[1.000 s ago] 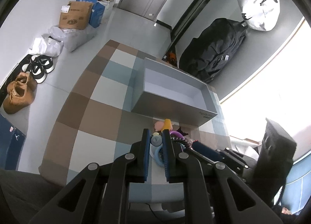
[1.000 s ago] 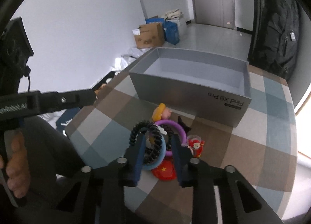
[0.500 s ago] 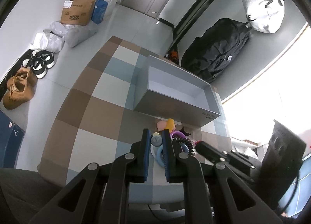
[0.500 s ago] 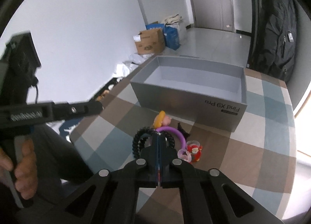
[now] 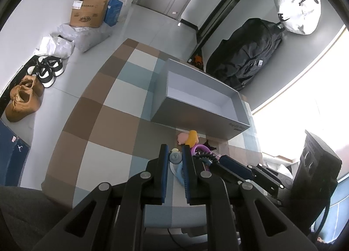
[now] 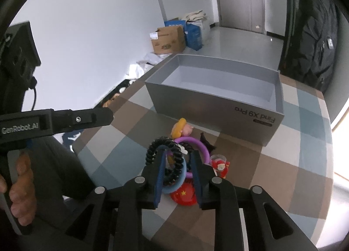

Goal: Organize jewelry
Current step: 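Carry both held items into the grey box and open both tools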

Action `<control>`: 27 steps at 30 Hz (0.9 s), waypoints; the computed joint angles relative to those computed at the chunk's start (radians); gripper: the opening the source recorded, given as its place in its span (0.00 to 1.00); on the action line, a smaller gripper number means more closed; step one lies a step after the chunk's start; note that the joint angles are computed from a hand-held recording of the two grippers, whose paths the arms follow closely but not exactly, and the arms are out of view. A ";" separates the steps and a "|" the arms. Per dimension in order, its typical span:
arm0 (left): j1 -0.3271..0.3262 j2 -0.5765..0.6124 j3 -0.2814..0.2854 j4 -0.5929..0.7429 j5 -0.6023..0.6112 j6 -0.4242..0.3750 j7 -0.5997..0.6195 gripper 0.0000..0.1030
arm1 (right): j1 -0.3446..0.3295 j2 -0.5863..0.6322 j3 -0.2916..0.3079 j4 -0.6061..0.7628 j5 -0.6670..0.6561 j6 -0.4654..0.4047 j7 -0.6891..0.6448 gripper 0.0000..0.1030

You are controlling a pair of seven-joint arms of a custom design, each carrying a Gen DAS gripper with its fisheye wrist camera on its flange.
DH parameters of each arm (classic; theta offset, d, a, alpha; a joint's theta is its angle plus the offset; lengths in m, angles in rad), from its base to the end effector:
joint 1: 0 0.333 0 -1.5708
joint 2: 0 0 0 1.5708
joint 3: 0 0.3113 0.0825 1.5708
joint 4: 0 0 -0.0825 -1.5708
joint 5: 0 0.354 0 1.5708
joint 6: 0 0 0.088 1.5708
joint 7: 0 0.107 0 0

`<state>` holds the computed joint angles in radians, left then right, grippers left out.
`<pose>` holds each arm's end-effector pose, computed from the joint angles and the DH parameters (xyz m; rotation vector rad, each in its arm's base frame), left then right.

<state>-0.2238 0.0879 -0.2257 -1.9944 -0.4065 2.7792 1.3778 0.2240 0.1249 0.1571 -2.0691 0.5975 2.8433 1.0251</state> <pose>0.5430 -0.2382 0.5067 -2.1207 1.9556 -1.1194 0.5556 0.1874 0.4528 -2.0376 1.3469 -0.2993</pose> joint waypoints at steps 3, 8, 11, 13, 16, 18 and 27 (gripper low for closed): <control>0.000 -0.001 0.001 -0.001 0.002 -0.005 -0.004 0.08 | 0.005 0.005 -0.004 0.002 -0.038 -0.001 0.024 0.14; -0.002 0.000 0.005 -0.001 0.028 -0.007 -0.024 0.08 | -0.008 -0.021 0.009 -0.014 0.038 0.029 -0.044 0.09; -0.002 0.004 0.004 0.005 0.032 -0.010 -0.025 0.08 | -0.007 -0.038 0.008 -0.017 0.111 0.042 -0.101 0.09; -0.002 0.004 0.003 0.012 0.031 -0.014 -0.021 0.08 | -0.005 -0.051 0.004 -0.015 0.173 0.044 -0.147 0.09; -0.002 0.009 0.002 0.033 0.041 -0.018 -0.010 0.08 | 0.003 -0.068 -0.012 -0.005 0.243 0.049 -0.205 0.09; -0.006 0.023 0.005 0.066 0.067 -0.027 -0.018 0.08 | 0.008 -0.071 -0.026 0.011 0.260 0.042 -0.220 0.09; -0.020 0.192 0.005 0.345 0.139 -0.118 -0.001 0.08 | -0.040 0.029 -0.042 0.178 0.255 0.017 -0.210 0.09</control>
<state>-0.2441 0.2798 -0.2205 -1.6495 -0.2676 2.6615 1.3770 0.1841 0.1535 0.1148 -1.8910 0.8527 2.8603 0.8151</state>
